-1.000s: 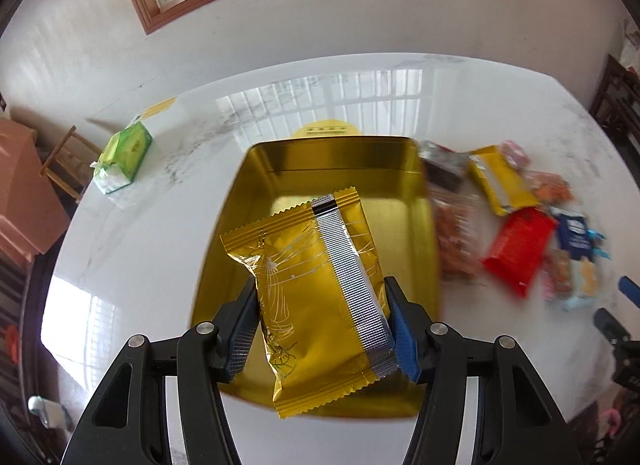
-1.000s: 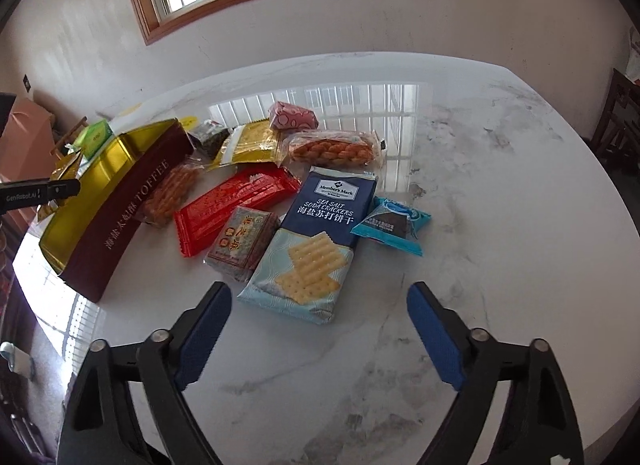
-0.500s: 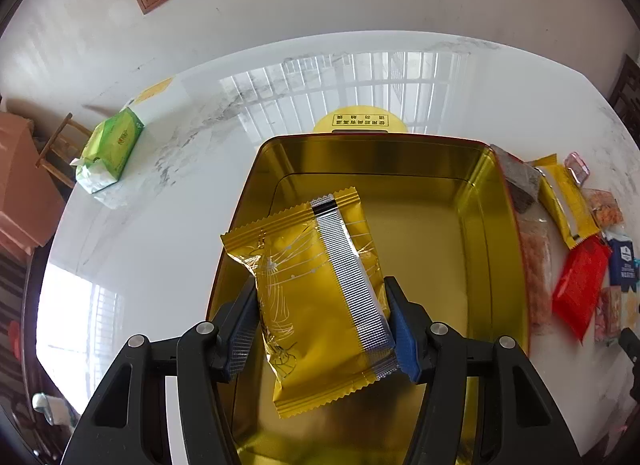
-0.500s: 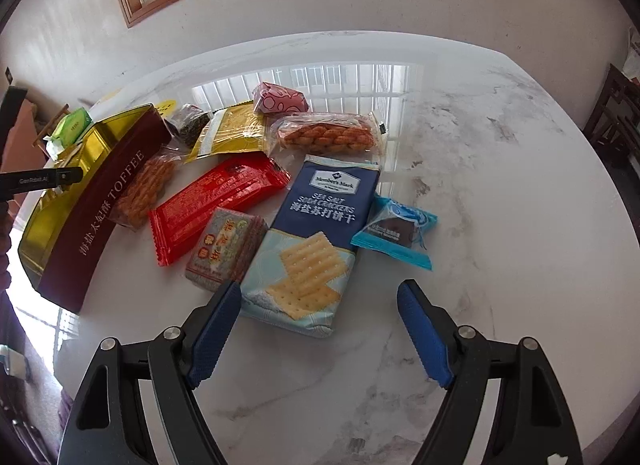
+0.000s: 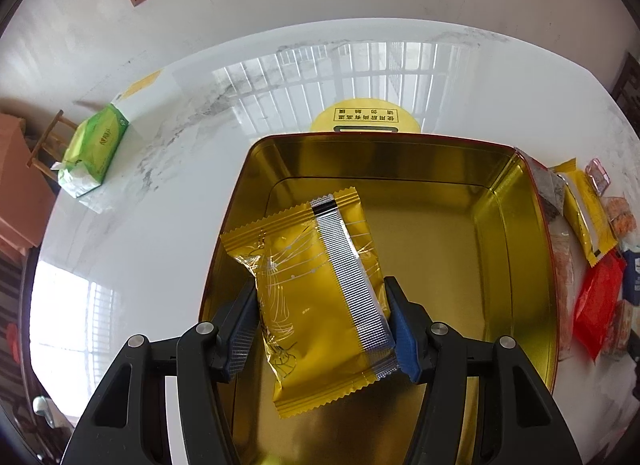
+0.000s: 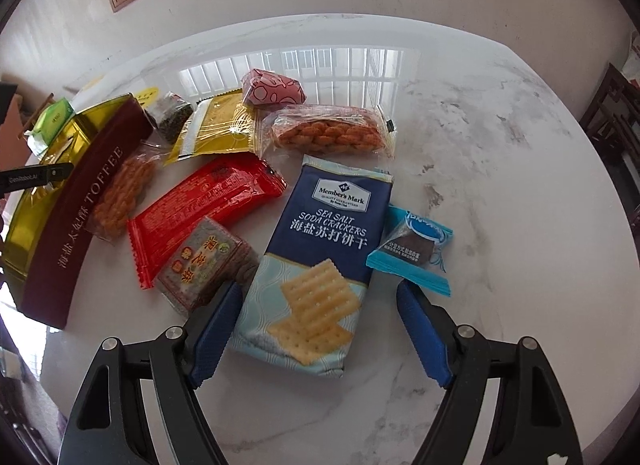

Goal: Organize snacks
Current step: 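Carry the gold pastry over the tin and release it inside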

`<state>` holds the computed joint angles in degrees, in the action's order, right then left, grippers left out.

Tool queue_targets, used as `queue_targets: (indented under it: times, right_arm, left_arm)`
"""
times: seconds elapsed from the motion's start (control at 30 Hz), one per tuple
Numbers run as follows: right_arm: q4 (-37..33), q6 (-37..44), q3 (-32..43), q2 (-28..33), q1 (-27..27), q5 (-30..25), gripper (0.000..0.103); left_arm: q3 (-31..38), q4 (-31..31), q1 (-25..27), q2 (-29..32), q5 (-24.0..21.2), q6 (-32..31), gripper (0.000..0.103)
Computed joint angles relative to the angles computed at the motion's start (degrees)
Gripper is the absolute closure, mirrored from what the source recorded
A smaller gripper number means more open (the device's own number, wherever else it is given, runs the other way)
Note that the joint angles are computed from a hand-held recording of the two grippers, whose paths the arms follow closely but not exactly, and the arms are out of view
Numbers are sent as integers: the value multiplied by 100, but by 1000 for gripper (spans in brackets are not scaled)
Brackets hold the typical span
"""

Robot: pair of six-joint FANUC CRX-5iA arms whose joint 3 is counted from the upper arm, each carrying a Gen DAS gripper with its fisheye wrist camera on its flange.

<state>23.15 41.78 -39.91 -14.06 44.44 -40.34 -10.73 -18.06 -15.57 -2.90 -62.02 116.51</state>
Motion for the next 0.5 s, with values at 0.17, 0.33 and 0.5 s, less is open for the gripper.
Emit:
queue_targets:
  times: [0.17, 0.33, 0.5]
  right_arm:
    - [148, -93, 38, 120, 51, -57, 26]
    - [230, -43, 6, 121, 71, -51, 31]
    - [233, 63, -13, 79, 80, -19, 47]
  left_arm:
    - [4, 51, 80, 30, 69, -139, 43]
    - [9, 212, 238, 65, 96, -328, 43]
    - [128, 164, 254, 183, 132, -430, 41]
